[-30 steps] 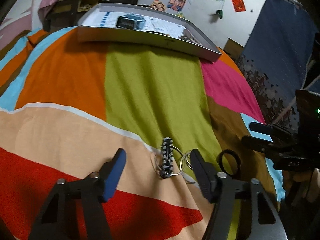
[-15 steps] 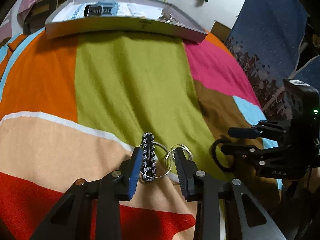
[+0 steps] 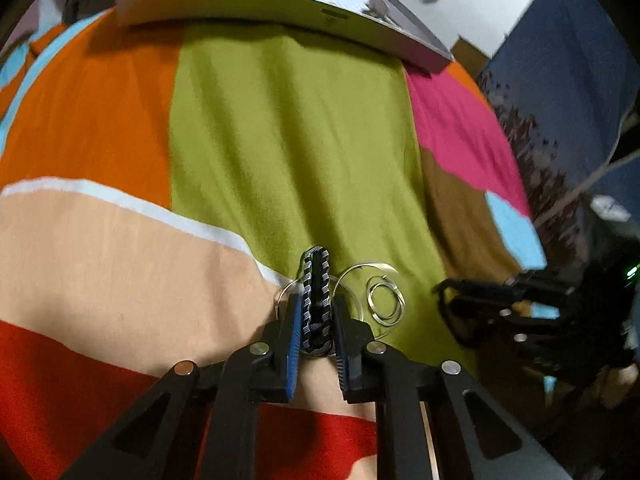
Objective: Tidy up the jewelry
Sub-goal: 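Grasp the black-and-white beaded bracelet with the left tool while the right tool grips the black hair tie, then carry the beaded bracelet with the left tool into the tray while the right tool releases the hair tie there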
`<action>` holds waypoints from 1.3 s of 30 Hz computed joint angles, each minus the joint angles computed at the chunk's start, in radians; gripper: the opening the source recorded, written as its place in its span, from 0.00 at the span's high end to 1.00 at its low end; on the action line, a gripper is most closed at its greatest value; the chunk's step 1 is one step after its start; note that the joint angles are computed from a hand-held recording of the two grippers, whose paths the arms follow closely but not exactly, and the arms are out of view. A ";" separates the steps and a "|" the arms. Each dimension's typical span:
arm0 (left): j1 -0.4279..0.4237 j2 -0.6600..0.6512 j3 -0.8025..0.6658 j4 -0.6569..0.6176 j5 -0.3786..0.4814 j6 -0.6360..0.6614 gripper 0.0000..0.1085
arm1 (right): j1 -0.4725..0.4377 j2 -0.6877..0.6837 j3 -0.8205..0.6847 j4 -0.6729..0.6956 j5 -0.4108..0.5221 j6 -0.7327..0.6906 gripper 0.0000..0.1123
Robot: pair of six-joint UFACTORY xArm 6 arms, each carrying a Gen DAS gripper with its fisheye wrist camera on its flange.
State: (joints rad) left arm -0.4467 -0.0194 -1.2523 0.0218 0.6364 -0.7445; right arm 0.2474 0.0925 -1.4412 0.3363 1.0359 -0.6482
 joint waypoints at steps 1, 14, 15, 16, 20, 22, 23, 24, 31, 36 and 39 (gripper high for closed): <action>0.004 -0.008 0.011 -0.021 -0.020 -0.002 0.87 | 0.000 0.005 -0.004 -0.001 0.004 0.005 0.86; -0.013 -0.080 0.098 -0.116 -0.160 -0.008 0.87 | -0.052 0.002 -0.017 0.252 0.000 -0.081 0.95; -0.017 -0.078 0.091 -0.098 -0.158 -0.021 0.87 | -0.053 -0.007 -0.007 0.278 -0.017 -0.098 0.95; -0.018 -0.079 0.089 -0.087 -0.159 -0.029 0.87 | -0.056 -0.014 0.001 0.304 -0.032 -0.116 0.95; -0.024 -0.082 0.077 -0.006 -0.166 -0.094 0.87 | -0.058 -0.032 0.019 0.369 -0.083 -0.154 0.95; -0.028 -0.075 0.054 0.094 -0.144 -0.162 0.87 | -0.061 -0.033 0.020 0.386 -0.099 -0.159 0.95; -0.032 -0.068 0.035 0.147 -0.123 -0.196 0.87 | -0.065 -0.025 0.011 0.395 -0.104 -0.156 0.95; -0.035 -0.057 0.012 0.186 -0.104 -0.222 0.87 | -0.059 -0.023 0.012 0.402 -0.114 -0.150 0.95; -0.013 0.039 -0.195 0.423 -0.025 -0.371 0.87 | -0.041 -0.007 -0.006 0.555 -0.280 -0.224 0.95; 0.029 0.190 -0.446 0.477 0.033 -0.377 0.87 | -0.033 0.075 -0.105 0.643 -0.404 -0.249 0.95; 0.052 0.316 -0.641 0.472 0.097 -0.329 0.87 | -0.032 0.131 -0.182 0.661 -0.458 -0.235 0.95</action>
